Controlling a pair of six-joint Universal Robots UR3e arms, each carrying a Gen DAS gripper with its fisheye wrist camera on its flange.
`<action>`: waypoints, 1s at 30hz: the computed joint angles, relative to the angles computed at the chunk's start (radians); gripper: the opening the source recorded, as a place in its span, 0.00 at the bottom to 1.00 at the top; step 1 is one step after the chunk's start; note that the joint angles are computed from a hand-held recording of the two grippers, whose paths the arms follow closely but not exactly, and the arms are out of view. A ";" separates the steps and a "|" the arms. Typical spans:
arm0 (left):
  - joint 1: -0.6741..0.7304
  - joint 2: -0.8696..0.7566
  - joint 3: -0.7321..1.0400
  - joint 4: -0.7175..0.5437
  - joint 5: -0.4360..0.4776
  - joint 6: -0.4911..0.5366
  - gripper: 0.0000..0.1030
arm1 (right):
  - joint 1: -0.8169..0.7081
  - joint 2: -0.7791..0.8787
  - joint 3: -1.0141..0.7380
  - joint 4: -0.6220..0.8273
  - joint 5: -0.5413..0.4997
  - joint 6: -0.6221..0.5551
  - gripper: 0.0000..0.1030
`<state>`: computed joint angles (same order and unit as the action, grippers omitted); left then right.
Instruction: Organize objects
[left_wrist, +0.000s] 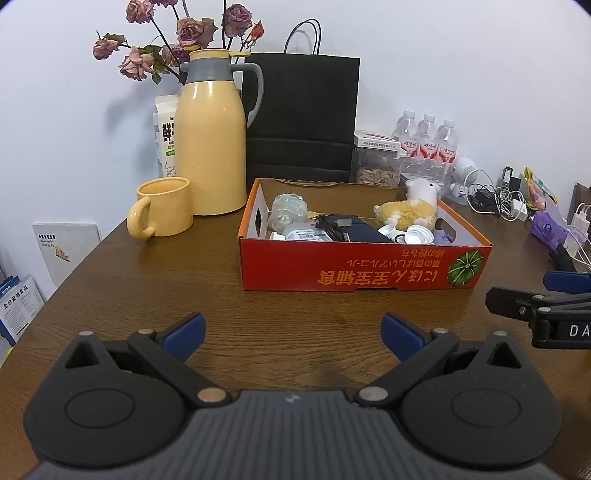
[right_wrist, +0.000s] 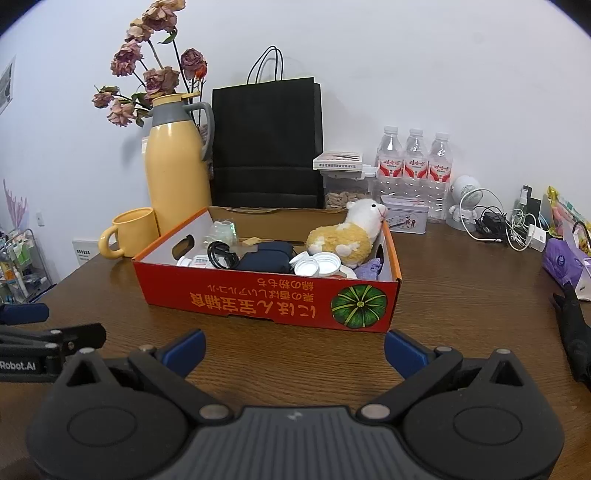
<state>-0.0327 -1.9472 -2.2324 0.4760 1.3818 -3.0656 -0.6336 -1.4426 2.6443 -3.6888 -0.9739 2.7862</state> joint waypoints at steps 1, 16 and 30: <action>0.000 0.000 0.000 0.000 0.001 0.000 1.00 | 0.000 0.000 0.000 0.000 0.000 0.000 1.00; 0.004 0.004 -0.007 0.007 -0.006 -0.001 1.00 | 0.009 0.007 -0.003 -0.005 -0.013 0.003 1.00; 0.006 0.007 -0.015 0.022 -0.009 -0.016 1.00 | 0.015 0.018 -0.005 -0.015 -0.020 0.007 1.00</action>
<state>-0.0267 -1.9400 -2.2470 0.4976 1.3731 -3.0816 -0.6188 -1.4245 2.6389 -3.7034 -0.9938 2.7935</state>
